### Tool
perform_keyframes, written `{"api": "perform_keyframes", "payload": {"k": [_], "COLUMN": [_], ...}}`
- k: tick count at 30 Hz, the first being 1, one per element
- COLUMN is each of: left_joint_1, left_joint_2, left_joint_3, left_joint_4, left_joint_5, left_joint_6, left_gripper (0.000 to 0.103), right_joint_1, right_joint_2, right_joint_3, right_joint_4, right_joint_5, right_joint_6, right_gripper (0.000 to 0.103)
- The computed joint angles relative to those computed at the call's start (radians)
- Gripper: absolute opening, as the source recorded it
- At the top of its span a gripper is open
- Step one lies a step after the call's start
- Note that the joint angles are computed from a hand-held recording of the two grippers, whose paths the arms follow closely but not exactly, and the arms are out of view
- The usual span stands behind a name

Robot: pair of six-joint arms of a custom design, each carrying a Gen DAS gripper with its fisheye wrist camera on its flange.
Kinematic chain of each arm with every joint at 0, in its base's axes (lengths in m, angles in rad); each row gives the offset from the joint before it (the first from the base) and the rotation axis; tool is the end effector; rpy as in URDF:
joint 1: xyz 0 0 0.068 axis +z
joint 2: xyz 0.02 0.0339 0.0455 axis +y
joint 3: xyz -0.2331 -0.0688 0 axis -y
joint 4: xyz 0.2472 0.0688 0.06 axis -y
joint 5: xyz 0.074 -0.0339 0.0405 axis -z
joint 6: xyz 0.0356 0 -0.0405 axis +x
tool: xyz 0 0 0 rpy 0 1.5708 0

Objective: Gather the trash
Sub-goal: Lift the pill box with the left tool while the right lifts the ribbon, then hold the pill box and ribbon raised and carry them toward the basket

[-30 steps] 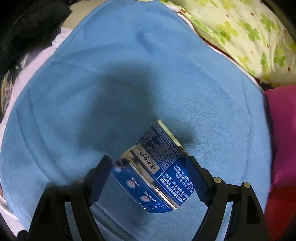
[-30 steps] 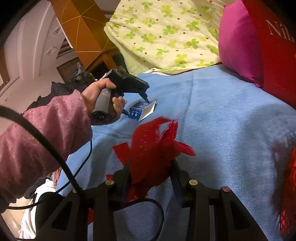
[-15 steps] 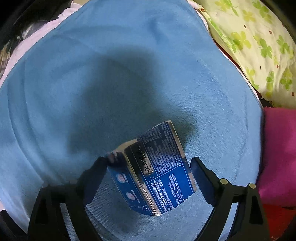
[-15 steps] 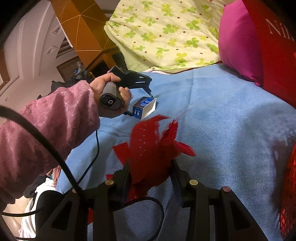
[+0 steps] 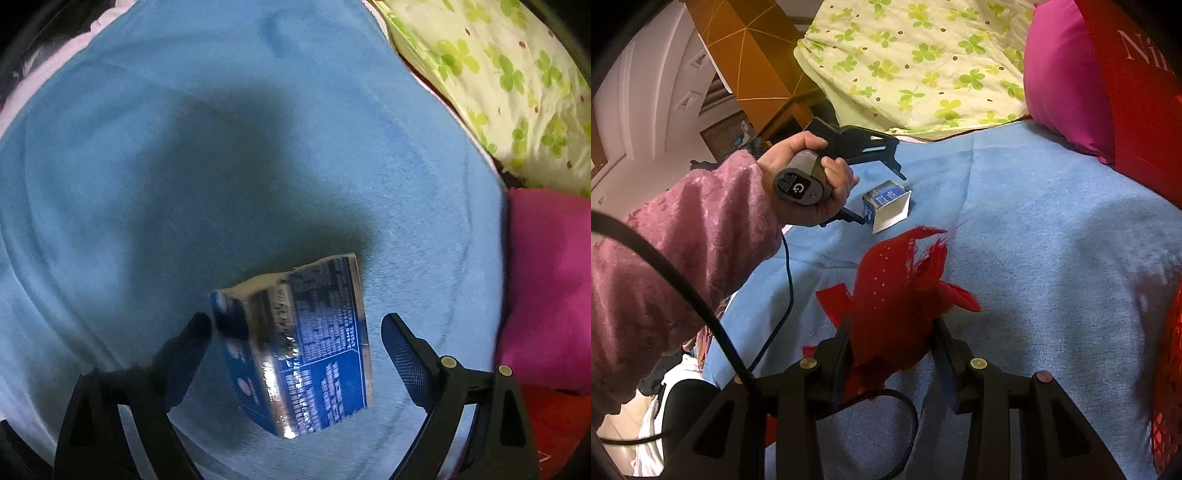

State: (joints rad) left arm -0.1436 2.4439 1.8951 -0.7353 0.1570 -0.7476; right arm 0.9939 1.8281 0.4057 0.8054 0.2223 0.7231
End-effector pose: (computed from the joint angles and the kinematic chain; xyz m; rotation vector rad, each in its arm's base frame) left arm 0.4660 -0.0730 0.0808 -0.8383 2.8027 -0.3896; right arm 0.1505 0.2169 0.0404 -0.1761 2.2593 0.7197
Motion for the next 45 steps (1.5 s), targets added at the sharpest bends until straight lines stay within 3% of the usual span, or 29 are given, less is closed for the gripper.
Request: {"api": "perform_keyframes", "payload": {"k": [6, 10, 12, 13, 22, 28, 34, 39, 43, 45], "left_joint_1": [-0.039, -0.087, -0.101, -0.103, -0.131, -0.22, -0.492, -0.784, -1.014, -1.067], "left_joint_2": [-0.025, -0.116, -0.184, -0.21, -0.538, -0.929, -1.332, -1.447, -1.461, -1.448], "left_joint_3": [-0.059, -0.19, -0.268, -0.295, -0.741, -1.077, -1.238, -1.215, -1.148, -1.13], "left_joint_4": [0.022, 0.092, 0.134, 0.141, 0.31, 0.335, 0.169, -0.003, -0.214, -0.238], "left_joint_5": [-0.07, -0.132, -0.156, -0.162, -0.166, -0.297, -0.533, -0.784, -0.95, -0.995], "left_joint_6": [0.005, 0.025, 0.048, 0.066, 0.235, 0.353, 0.292, 0.122, -0.073, -0.112], "left_gripper": [0.088, 0.074, 0.057, 0.053, 0.051, 0.051, 0.051, 0.051, 0.052, 0.052], "right_joint_1": [0.004, 0.012, 0.019, 0.027, 0.146, 0.254, 0.372, 0.507, 0.602, 0.662], "right_joint_2": [-0.008, 0.0, 0.001, 0.0, 0.009, -0.095, -0.426, -0.745, -0.855, -0.877], "right_joint_3": [0.001, 0.0, -0.002, -0.004, 0.031, -0.005, -0.08, -0.059, 0.01, 0.058], "right_joint_4": [-0.01, -0.004, 0.001, 0.004, -0.055, -0.184, -0.534, -0.976, -1.294, -1.465], "right_joint_5": [0.013, 0.037, 0.059, 0.078, 0.325, 0.452, 0.571, 0.737, 0.839, 0.899], "right_joint_6": [0.004, 0.002, -0.001, -0.001, -0.037, 0.096, 0.279, 0.455, 0.64, 0.763], "right_gripper": [0.043, 0.043, 0.043, 0.043, 0.043, 0.043, 0.043, 0.043, 0.043, 0.043]}}
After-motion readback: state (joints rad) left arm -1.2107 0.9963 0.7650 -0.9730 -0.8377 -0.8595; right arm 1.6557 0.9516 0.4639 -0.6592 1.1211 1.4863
